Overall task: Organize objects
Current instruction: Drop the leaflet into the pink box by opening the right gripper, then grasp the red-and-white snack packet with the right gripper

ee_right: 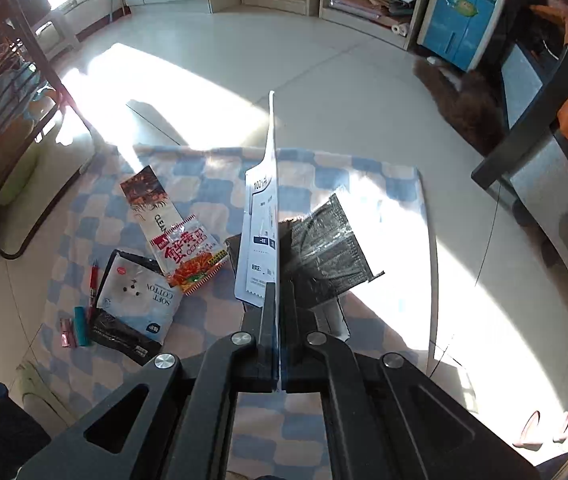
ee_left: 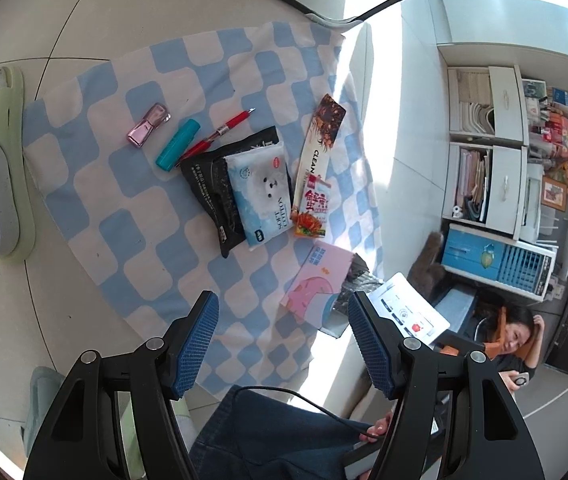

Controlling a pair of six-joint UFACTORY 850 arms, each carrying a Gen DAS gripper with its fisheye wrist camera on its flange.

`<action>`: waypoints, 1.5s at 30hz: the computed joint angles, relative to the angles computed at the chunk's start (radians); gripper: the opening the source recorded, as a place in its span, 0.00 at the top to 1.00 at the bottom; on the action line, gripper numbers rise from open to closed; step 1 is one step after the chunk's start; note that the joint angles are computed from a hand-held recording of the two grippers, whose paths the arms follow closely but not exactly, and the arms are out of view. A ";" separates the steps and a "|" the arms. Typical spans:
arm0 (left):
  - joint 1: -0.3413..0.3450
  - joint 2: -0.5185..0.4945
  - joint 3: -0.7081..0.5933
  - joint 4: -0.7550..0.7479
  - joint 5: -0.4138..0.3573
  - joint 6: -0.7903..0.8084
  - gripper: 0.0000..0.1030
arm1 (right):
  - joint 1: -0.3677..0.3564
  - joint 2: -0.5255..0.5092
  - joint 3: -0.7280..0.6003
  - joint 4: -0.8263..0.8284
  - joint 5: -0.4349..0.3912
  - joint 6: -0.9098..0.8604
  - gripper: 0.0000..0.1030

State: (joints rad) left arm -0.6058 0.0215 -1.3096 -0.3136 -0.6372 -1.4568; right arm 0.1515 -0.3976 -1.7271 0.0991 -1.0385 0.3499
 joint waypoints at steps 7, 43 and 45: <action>0.002 -0.014 -0.027 0.015 -0.044 -0.006 0.36 | -0.035 -0.033 0.040 0.111 -0.039 -0.063 0.98; 0.064 0.048 0.044 -0.007 -0.205 -0.046 0.36 | 0.280 -0.681 -0.681 -0.309 -0.397 -0.663 0.36; 0.068 0.034 0.032 -0.012 -0.215 -0.030 0.36 | 0.262 -0.686 -0.686 -0.253 -0.418 -0.670 0.84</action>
State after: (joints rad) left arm -0.5379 0.0560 -1.2777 -0.3256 -0.8522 -1.4864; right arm 0.4134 -1.0835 -2.4134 -0.1537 -1.4561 -0.3203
